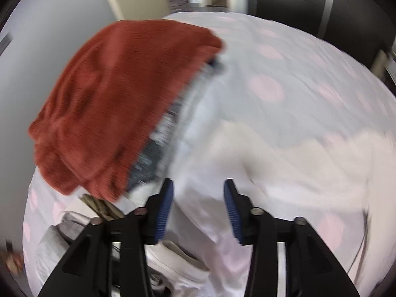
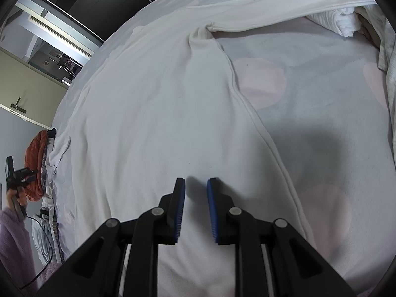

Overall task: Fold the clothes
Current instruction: 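Reach the left tool toward the clothes pile and grasp the white sleeve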

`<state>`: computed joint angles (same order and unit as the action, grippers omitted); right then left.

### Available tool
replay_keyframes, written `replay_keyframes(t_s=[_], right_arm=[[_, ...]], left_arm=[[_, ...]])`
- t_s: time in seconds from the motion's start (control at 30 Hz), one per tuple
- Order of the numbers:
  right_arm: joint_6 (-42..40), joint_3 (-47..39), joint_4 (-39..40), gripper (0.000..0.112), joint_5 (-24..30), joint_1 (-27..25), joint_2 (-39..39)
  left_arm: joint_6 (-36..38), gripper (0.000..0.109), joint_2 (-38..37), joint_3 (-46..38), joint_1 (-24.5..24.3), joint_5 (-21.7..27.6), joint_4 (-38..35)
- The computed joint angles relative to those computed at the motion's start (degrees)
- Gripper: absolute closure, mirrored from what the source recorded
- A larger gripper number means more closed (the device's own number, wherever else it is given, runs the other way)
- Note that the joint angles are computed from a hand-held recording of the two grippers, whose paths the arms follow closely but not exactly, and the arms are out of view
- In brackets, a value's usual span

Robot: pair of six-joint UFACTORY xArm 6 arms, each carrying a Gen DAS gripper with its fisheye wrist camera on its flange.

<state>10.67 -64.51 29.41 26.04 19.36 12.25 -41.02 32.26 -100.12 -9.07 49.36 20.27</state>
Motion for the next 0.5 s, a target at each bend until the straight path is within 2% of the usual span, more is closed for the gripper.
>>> replay_keyframes(t_s=[0.17, 0.33, 0.37, 0.43, 0.5], right_arm=[[-0.6, 0.2, 0.6, 0.094, -0.1, 0.0, 0.0], [-1.3, -0.5, 0.7, 0.094, 0.6, -0.7, 0.5], [-1.3, -0.8, 0.6, 0.094, 0.8, -0.8, 0.7], [-1.3, -1.1, 0.4, 0.094, 1.0, -0.9, 1.0], [-1.2, -1.5, 0.3, 0.094, 1.1, -0.9, 1.3]], left_arm=[[3.5, 0.054, 3.9, -2.1, -2.5, 1.6, 0.5], [1.6, 0.050, 11.0, -9.8, -2.8, 7.8, -0.9], [0.7, 0.049, 11.3, -9.8, -2.4, 7.4, -1.7], [-0.9, 0.055, 11.2, -9.6, -1.9, 6.4, -2.9], [-2.2, 0.091, 11.0, -10.3, -1.6, 6.9, -3.0]])
